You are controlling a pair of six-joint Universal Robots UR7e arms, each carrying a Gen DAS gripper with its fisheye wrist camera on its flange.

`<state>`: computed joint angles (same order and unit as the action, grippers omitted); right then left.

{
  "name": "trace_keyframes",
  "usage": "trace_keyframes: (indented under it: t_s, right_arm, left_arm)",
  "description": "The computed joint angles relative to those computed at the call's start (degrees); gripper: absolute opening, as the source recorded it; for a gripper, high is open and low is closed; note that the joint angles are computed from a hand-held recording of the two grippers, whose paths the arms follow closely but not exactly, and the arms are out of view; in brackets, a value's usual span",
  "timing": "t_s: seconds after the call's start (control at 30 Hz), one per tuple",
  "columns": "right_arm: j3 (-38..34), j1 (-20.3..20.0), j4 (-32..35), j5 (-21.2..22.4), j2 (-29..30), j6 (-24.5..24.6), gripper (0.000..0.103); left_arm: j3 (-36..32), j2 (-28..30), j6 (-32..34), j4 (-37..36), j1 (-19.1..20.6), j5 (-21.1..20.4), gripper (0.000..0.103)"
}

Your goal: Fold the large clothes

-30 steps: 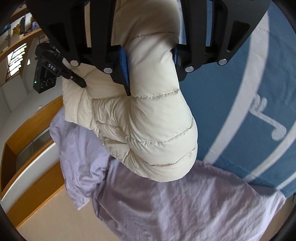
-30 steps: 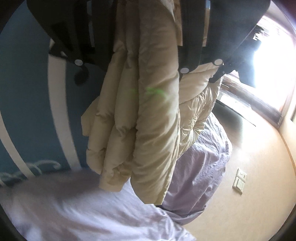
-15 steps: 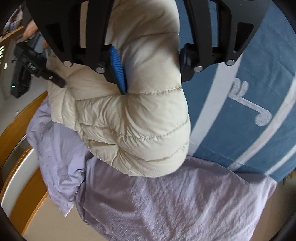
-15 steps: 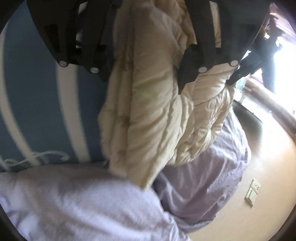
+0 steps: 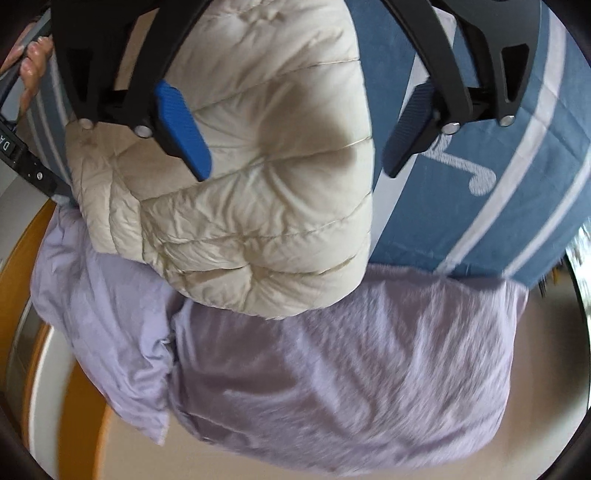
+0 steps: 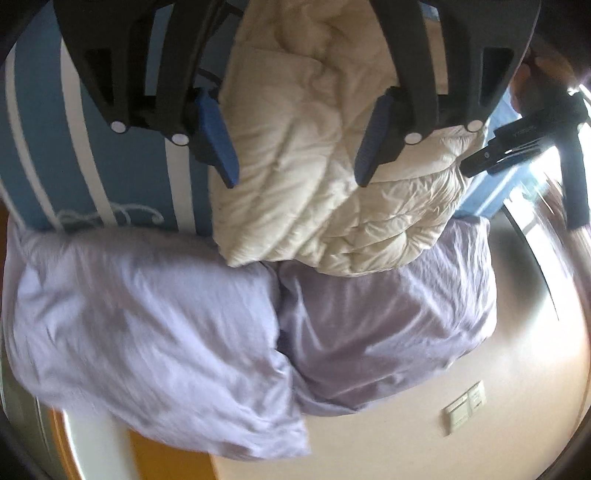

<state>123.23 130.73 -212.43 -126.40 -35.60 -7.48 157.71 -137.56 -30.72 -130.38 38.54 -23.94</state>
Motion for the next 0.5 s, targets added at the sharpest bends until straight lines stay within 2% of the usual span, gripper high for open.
trace_keyframes:
  t_s: [0.1, 0.2, 0.5]
  right_arm:
    - [-3.59, 1.80, -2.42, -3.72, 3.92, -3.59, 0.071]
    - [-5.71, 2.24, -3.93, -4.63, 6.05, -5.21, 0.071]
    - [-9.15, 1.57, -4.08, -6.59, 9.41, -5.69, 0.071]
  left_arm:
    - [-0.03, 2.27, -1.63, 3.89, -1.92, 2.76, 0.101]
    - [-0.03, 4.28, -2.28, 5.04, -2.52, 4.41, 0.102]
    - [1.78, 11.33, 5.87, -9.63, 0.16, 2.46, 0.102]
